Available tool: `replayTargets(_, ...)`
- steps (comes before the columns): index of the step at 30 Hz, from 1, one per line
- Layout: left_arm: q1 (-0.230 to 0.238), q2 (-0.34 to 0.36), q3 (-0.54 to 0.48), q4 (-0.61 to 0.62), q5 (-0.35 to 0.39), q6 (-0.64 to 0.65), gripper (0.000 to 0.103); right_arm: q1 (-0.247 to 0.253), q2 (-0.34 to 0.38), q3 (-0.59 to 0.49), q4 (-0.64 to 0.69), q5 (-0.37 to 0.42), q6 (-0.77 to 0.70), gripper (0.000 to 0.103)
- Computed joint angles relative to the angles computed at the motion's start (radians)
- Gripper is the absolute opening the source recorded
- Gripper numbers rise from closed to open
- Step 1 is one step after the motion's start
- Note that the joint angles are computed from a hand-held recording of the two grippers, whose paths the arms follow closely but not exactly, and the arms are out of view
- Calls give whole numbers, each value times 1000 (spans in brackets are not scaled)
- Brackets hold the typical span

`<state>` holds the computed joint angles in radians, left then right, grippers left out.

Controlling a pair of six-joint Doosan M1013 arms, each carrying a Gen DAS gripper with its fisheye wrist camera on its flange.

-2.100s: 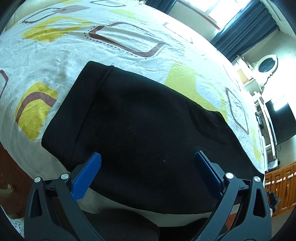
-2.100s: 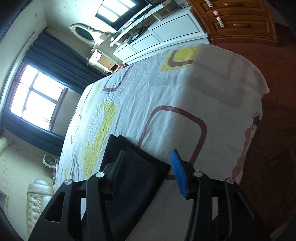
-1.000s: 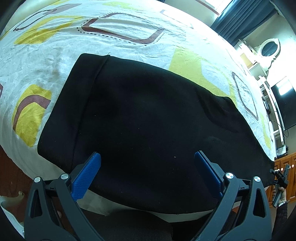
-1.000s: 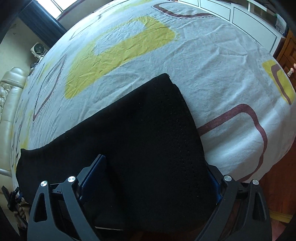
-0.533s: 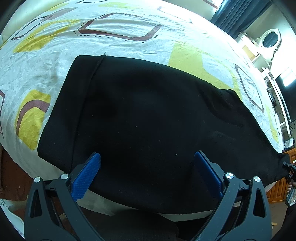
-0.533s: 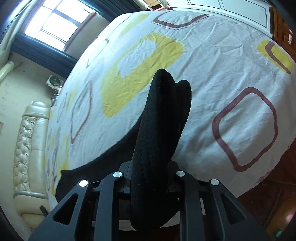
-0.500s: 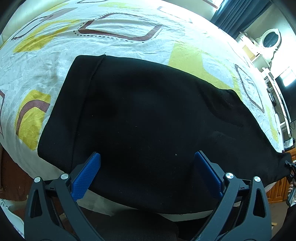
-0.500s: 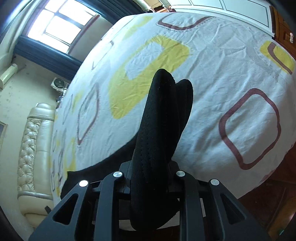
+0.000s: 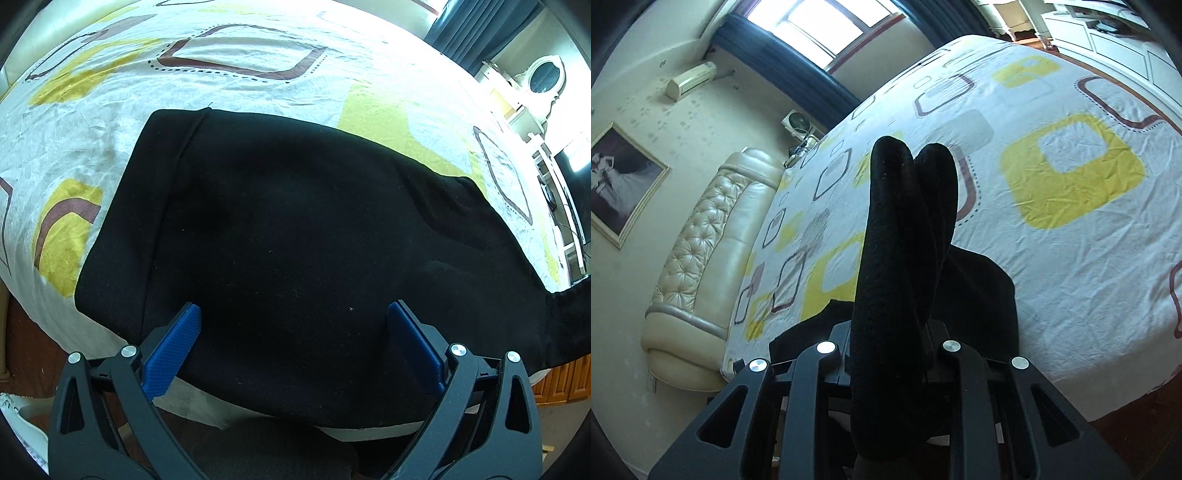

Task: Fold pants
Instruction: 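Grasp the black pants edge with the right tool and lift it, then lay the lifted pants edge over the pants and open the right tool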

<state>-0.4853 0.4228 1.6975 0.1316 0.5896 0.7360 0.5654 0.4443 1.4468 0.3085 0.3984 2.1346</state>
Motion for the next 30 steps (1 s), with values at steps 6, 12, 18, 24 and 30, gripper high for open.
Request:
replayTargets(6, 6, -5, 6, -30, -12, 9, 100, 72, 122, -176, -229, 193, 147, 22)
replayTargets(12, 5, -6, 7, -27, -13, 0, 100, 123, 230, -302, -342, 323, 206, 22)
replayTargets(18, 5, -5, 5, -31, -11, 2, 100, 165, 320, -416, -477, 465, 280, 22)
replayTargets(24, 5, -3, 4, -31, -11, 5, 100, 194, 399, -511, -558, 579, 313, 22)
replayTargets(30, 6, 0, 0, -29, -8, 4, 100, 228, 456, -597, -652, 691, 300, 28)
